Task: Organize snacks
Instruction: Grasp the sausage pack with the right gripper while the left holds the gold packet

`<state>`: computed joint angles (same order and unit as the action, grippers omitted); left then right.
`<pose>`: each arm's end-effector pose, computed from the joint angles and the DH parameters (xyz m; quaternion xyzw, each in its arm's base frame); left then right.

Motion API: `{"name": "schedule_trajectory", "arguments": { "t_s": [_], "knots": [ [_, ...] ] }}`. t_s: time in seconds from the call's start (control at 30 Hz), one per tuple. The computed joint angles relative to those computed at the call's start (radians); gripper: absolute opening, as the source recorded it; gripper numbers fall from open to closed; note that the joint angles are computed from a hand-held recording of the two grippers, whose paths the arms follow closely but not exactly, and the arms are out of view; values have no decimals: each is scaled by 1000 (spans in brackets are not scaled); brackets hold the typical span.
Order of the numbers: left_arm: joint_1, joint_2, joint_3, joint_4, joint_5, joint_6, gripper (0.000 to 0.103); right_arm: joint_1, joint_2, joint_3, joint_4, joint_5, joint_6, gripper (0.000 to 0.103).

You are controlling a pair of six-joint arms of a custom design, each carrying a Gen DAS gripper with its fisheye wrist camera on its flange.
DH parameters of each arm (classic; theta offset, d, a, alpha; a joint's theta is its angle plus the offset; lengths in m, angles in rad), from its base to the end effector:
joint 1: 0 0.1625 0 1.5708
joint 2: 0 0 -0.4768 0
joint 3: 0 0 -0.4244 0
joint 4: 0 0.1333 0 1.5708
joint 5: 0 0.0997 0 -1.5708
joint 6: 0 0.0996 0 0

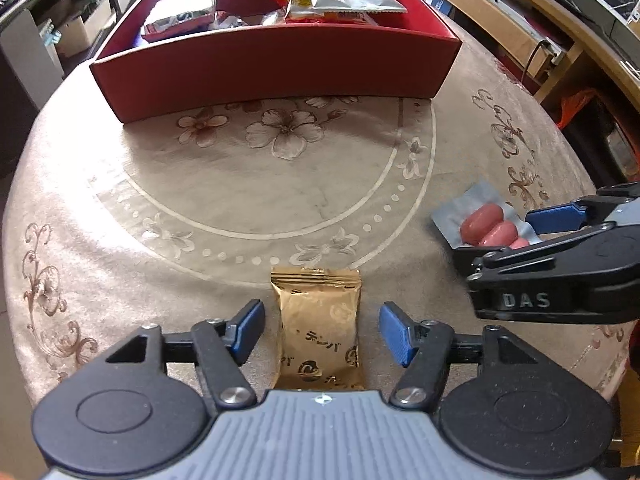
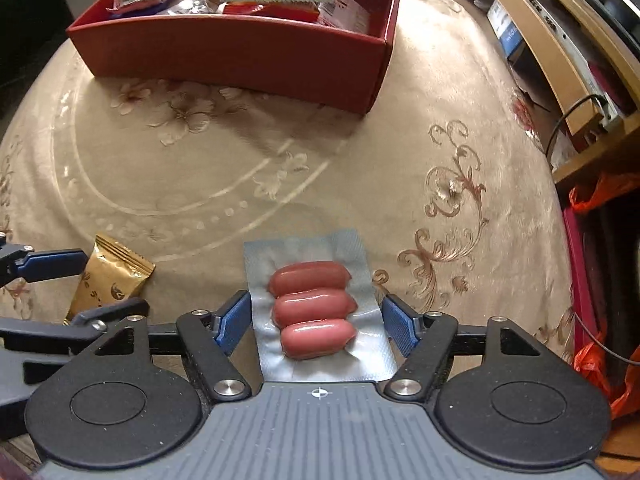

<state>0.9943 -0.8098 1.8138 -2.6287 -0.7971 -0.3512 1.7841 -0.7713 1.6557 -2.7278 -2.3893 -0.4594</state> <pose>-0.1897 -0.6640 0.0840 0.0940 0.9210 -0.1910 0.3261 0.2127 -0.6959 0.1279 0.2489 -0.8758 0.0753 0.4066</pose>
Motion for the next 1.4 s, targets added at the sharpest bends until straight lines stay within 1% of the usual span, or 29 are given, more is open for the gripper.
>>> {"name": "schedule_trajectory", "arguments": {
  "t_s": [0.07,0.13,0.2,0.27,0.37,0.47,0.57,0.63,0.67,0.7,0.77,0.8,0.83,0.87,0.9,0.97,1.0,1.03,1.1,1.17,1.23,1.4],
  "knots": [
    [-6,3,4,1,19,7,56,0,14,0,-17,-13,-10,77],
    [-9,2,10,-1,38,7,47,3,16,1,-36,-14,-33,77],
    [-5,-8,10,9,34,-18,41,1,14,3,-36,-3,-27,77],
    [-2,-20,11,26,21,-38,38,0,6,12,-41,1,-36,77],
    [-1,-28,15,41,26,-61,38,-2,-13,29,-28,10,-27,77],
    [-4,-27,21,35,32,-53,39,-8,-17,30,-19,18,-34,78],
    [-8,-24,25,25,36,-46,44,-12,-19,18,16,31,-14,80],
    [-7,-24,26,19,27,-47,53,-11,-18,16,-5,39,-60,83],
    [-6,-23,26,15,23,-43,55,-12,-15,13,-11,37,-88,91],
    [-6,-21,26,10,21,-37,57,-11,-11,14,-24,32,-112,92],
    [-10,-14,28,7,35,-29,58,-15,-1,11,-27,17,-107,93],
    [-13,-10,30,0,43,-15,59,-18,0,12,-38,22,-100,94],
    [-15,-8,31,-1,48,-8,60,-19,-2,11,-27,28,-83,93],
    [-17,-6,33,-3,53,-7,60,-22,-7,9,-10,39,-63,91],
    [-18,-6,35,-8,55,-8,60,-25,-15,9,11,55,-35,85],
    [-21,-8,35,1,62,-12,53,-20,-20,18,-10,55,-40,74],
    [-24,-9,33,14,71,-18,46,-17,-22,20,-4,49,-32,74],
    [-22,-14,33,21,65,-25,43,-14,-22,25,-5,42,-29,74],
    [-16,-26,34,25,42,-36,39,-6,-22,42,-39,19,-53,74],
    [-13,-36,37,25,32,-44,38,2,-28,55,-68,28,-59,74],
    [-14,-40,43,13,39,-39,36,13,-38,64,-88,45,-51,74],
    [-12,-47,50,-22,41,-24,34,26,-36,63,-133,71,-62,74]
  ]
}}
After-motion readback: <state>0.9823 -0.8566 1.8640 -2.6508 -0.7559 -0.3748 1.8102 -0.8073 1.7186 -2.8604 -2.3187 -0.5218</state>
